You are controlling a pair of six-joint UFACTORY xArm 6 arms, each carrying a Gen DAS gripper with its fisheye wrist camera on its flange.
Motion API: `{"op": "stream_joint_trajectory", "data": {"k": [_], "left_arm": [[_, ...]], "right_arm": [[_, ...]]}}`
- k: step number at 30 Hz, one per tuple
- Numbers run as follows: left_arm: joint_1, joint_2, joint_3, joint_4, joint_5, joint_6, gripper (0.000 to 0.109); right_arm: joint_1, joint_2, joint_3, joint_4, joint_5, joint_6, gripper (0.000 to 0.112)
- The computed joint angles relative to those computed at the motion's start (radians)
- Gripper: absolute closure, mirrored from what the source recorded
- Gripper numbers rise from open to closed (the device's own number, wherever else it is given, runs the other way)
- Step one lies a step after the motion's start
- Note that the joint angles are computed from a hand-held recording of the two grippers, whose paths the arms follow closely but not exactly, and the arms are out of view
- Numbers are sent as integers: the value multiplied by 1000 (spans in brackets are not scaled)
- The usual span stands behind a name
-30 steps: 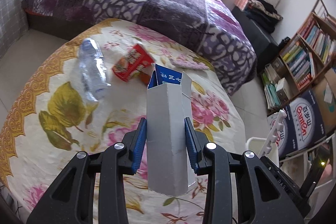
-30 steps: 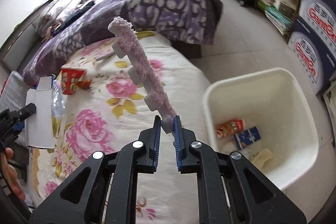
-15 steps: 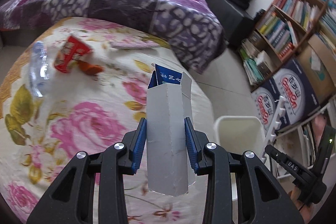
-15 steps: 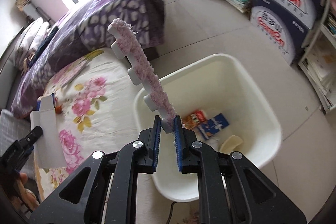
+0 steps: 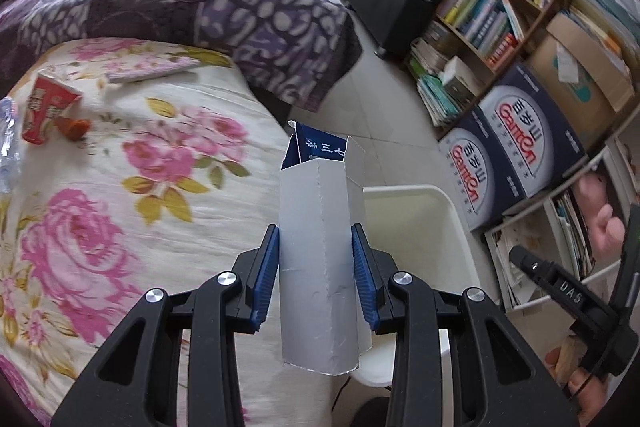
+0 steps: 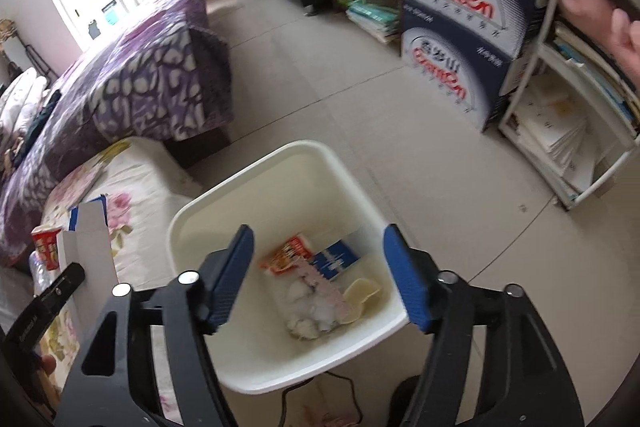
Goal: Collect trash
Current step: 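Lower the white carton into the bin and open the left tool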
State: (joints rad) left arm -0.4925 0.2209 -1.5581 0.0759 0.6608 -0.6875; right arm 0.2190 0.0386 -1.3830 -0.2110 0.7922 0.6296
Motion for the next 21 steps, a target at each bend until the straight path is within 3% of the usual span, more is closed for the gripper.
{"op": "stream_joint_trajectory", "data": {"k": [3, 6, 19, 20, 21], "left_arm": [[-18, 30, -32, -16, 8, 20, 73], [-33, 59, -61, -40, 17, 49, 72], [-82, 150, -139, -179, 37, 221, 71], [-83, 152, -138, -191, 34, 234, 69], [-84, 155, -140, -211, 30, 250, 59]], "right_arm": [[-15, -14, 9, -33, 2, 27, 27], [-31, -21, 9, -44, 5, 52, 22], [-69, -53, 36, -90, 4, 130, 18], [-69, -53, 36, -92, 4, 132, 18], [-68, -52, 35, -95, 4, 135, 18]]}}
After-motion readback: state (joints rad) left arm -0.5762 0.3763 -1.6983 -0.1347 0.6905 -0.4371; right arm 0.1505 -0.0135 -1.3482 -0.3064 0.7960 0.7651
